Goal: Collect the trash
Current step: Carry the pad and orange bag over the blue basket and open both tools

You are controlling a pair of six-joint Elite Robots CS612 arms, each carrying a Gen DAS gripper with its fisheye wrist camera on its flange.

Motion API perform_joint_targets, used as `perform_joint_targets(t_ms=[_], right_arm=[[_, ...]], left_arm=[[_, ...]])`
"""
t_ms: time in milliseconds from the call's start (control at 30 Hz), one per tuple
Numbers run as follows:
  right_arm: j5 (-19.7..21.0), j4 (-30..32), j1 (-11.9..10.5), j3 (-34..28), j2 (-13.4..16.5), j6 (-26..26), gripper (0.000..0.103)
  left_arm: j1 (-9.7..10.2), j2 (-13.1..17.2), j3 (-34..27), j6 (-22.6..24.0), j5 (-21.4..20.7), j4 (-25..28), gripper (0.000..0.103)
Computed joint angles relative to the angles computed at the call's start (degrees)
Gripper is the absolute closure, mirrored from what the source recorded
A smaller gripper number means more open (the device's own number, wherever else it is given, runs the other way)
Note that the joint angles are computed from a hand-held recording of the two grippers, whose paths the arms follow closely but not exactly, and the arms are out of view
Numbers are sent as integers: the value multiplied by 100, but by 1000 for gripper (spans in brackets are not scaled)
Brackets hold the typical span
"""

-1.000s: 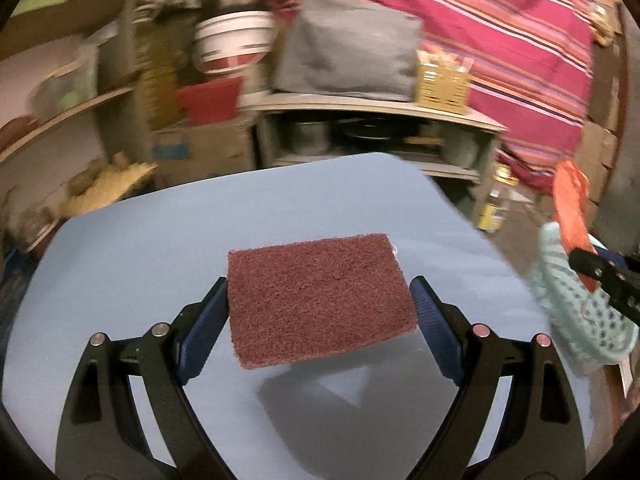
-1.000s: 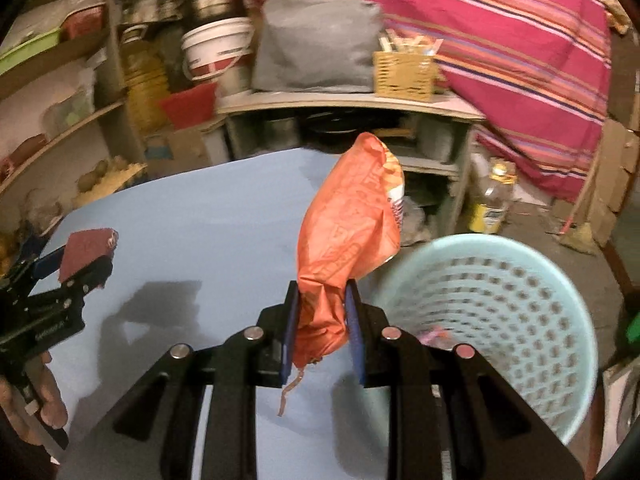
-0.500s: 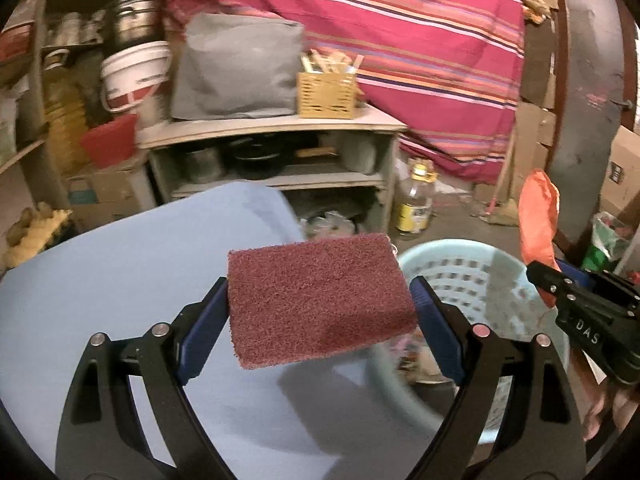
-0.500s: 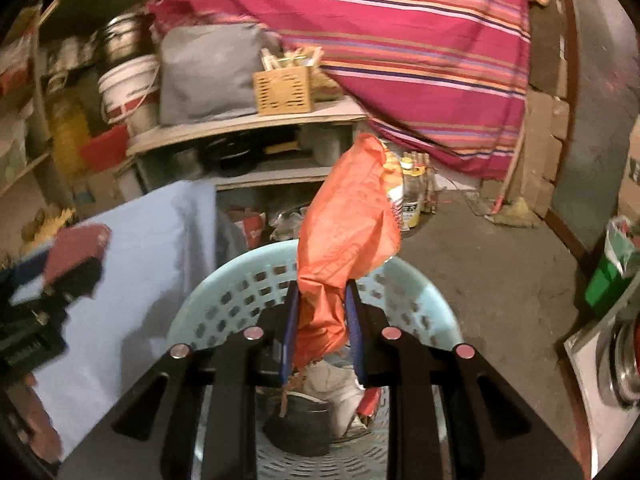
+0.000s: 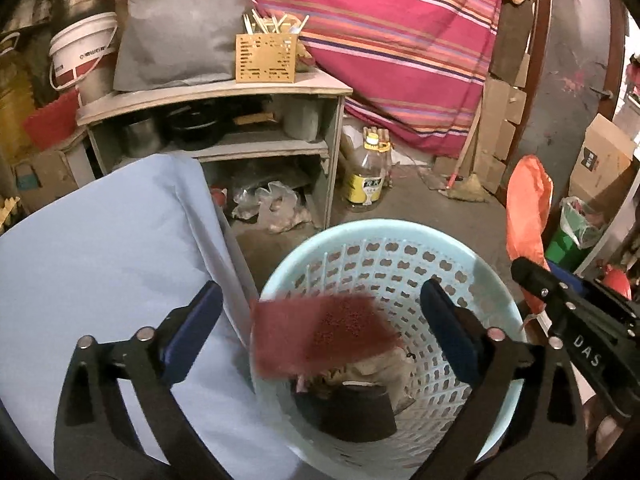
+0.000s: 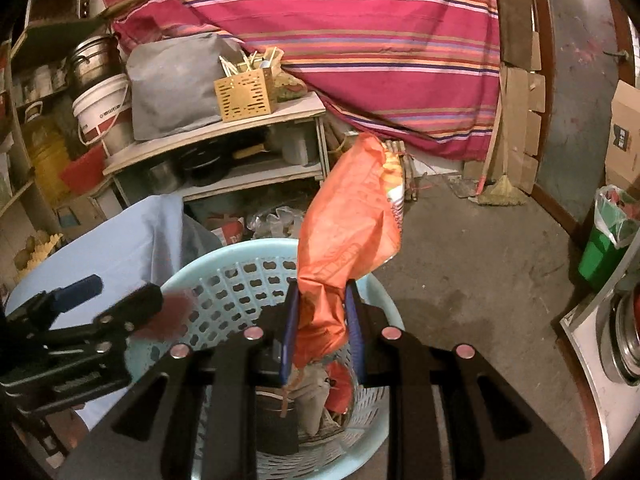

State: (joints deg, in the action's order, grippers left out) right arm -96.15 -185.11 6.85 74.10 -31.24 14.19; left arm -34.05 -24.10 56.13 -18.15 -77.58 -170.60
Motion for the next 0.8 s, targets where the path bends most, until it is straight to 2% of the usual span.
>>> perform_joint_targets(t_ms=[100,233,433,500,533,567,700,800], right_arm=[[42,36,11,-28,15,-41,80],[60,76,32,-61,25,-121,80],[156,371,73,-257,114,-227,77],[73,558,115,-390,193,-279,65],[8,656,133,-444,223,-294,44],[-157,737,167,-502,262,-319,36],[-178,744,182,-459,253,-249,34],[-180,605,200,-355,211,-213,26]], left_arm=[[19,-55,90,-16,46,-75,6],[40,-160,266,-92,304,-189,6],[39,-401,770,-151,966,-525,5],[52,-509,990,-240,1110,-632,5],[64,-588,1146,-285,1157,-703,6],[68,-636,1239,-317,1211,-741,5],[64,-919,1790,-418,1566,-1011,5],[54,-1156,2258,-518,1788,-1271,5]])
